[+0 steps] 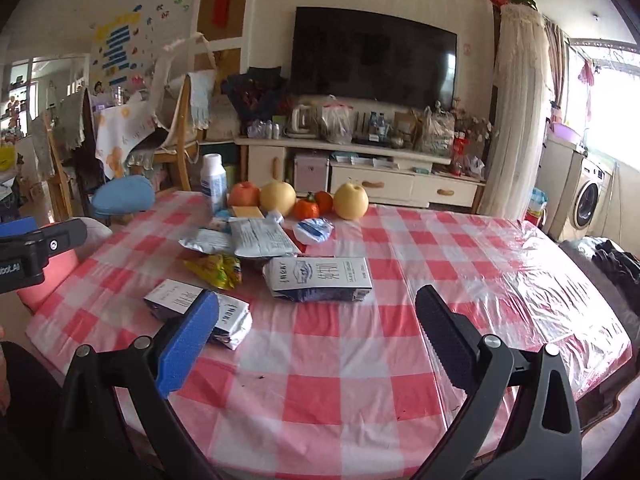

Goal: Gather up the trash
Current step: 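Move both tools over the table toward the white milk cartons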

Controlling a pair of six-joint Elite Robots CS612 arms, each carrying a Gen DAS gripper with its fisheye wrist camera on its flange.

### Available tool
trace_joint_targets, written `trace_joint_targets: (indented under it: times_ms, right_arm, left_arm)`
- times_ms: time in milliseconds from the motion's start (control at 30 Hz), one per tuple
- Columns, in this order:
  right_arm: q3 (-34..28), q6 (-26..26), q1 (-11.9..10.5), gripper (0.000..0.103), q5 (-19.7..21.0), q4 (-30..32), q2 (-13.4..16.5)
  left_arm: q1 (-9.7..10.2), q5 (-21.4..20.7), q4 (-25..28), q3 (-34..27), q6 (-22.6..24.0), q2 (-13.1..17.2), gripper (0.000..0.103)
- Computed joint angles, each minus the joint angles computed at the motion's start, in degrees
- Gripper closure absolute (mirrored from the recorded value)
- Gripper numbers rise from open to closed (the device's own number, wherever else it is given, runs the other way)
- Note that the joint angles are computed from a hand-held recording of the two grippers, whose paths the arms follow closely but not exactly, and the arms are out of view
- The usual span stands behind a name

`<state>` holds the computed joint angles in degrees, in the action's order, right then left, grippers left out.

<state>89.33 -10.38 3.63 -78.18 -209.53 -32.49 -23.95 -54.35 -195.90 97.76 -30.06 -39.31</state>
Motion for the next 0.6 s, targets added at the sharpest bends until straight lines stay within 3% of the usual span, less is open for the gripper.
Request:
trace_joint_targets:
  times_ms: [600]
  right_arm:
    - [3.7,0.3,-0.2,0.004,-0.9,-6.8,-1.1]
  left_arm:
    - [-1.11,2.8,-5.3,3.5,0.4,-1.6,0.005]
